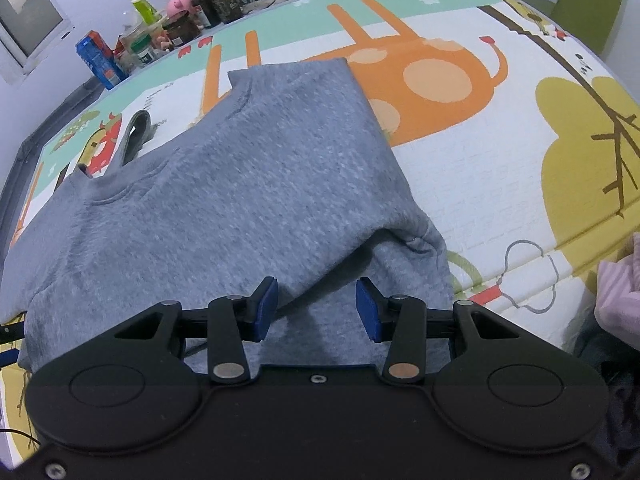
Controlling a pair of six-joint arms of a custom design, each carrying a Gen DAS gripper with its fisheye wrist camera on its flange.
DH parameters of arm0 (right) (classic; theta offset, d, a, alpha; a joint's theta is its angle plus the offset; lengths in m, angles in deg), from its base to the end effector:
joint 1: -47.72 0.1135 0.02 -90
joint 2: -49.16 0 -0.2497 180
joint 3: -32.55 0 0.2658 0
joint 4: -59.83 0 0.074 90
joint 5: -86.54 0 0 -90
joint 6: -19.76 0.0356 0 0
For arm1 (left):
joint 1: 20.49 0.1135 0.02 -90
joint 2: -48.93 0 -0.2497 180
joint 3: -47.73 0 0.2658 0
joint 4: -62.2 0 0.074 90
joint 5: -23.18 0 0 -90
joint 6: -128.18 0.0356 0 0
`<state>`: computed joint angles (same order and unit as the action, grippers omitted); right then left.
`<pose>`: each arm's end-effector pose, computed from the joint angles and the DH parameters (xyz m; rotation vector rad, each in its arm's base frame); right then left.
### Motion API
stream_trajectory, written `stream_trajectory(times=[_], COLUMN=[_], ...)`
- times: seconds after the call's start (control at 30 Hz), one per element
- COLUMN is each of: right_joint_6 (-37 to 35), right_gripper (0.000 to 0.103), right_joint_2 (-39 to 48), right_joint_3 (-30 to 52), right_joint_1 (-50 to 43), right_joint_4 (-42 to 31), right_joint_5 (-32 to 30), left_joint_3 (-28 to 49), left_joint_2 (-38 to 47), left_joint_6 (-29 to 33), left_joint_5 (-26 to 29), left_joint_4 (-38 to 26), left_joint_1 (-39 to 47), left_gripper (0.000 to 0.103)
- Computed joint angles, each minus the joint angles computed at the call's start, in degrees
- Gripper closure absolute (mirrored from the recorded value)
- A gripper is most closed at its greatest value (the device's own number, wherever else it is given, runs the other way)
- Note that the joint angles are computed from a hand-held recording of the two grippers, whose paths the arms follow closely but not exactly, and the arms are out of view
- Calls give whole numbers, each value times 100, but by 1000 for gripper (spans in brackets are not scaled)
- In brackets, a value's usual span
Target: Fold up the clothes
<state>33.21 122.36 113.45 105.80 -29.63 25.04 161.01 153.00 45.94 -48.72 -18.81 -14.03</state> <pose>0.1341 0.1831 0.2840 1.0576 2.4055 0.0797 0.3756 0.0314 0.2958 0.1019 2.7632 -0.3821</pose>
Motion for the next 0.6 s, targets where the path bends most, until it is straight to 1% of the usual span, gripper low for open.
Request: stream_trajectory(times=[0.07, 0.13, 0.2, 0.27, 0.3, 0.33, 0.37, 0.47, 0.53, 0.6], right_joint_6=[-3, -12, 7, 30, 41, 53, 68, 121, 155, 229], right_gripper=[61, 61, 61, 61, 61, 61, 61, 61, 61, 62], right_joint_2=[8, 19, 42, 48, 46, 43, 40, 0, -13, 1], right_joint_3=[1, 1, 6, 0, -4, -9, -15, -49, -52, -16], right_joint_1=[-12, -27, -32, -31, -27, -26, -31, -45, -44, -19], right_joint_4=[13, 28, 32, 36, 32, 26, 17, -14, -54, -149], right_joint_5=[-3, -2, 0, 0, 4, 7, 5, 9, 16, 46], left_joint_3=[216, 340, 418, 470, 467, 426, 367, 327, 412, 391], left_joint_2=[200, 348, 456, 500, 489, 434, 363, 236, 224, 111], left_joint_6=[-59, -148, -227, -227, -209, -170, -131, -29, 54, 8], left_joint_5=[142, 196, 249, 400, 424, 385, 342, 352, 463, 521], left_joint_4=[-195, -298, -366, -441, -447, -415, -368, -361, -453, -384], left_joint_1=[-4, -16, -25, -14, -25, -54, -83, -91, -42, 42], left_gripper=[41, 47, 58, 77, 81, 89, 92, 97, 98, 98])
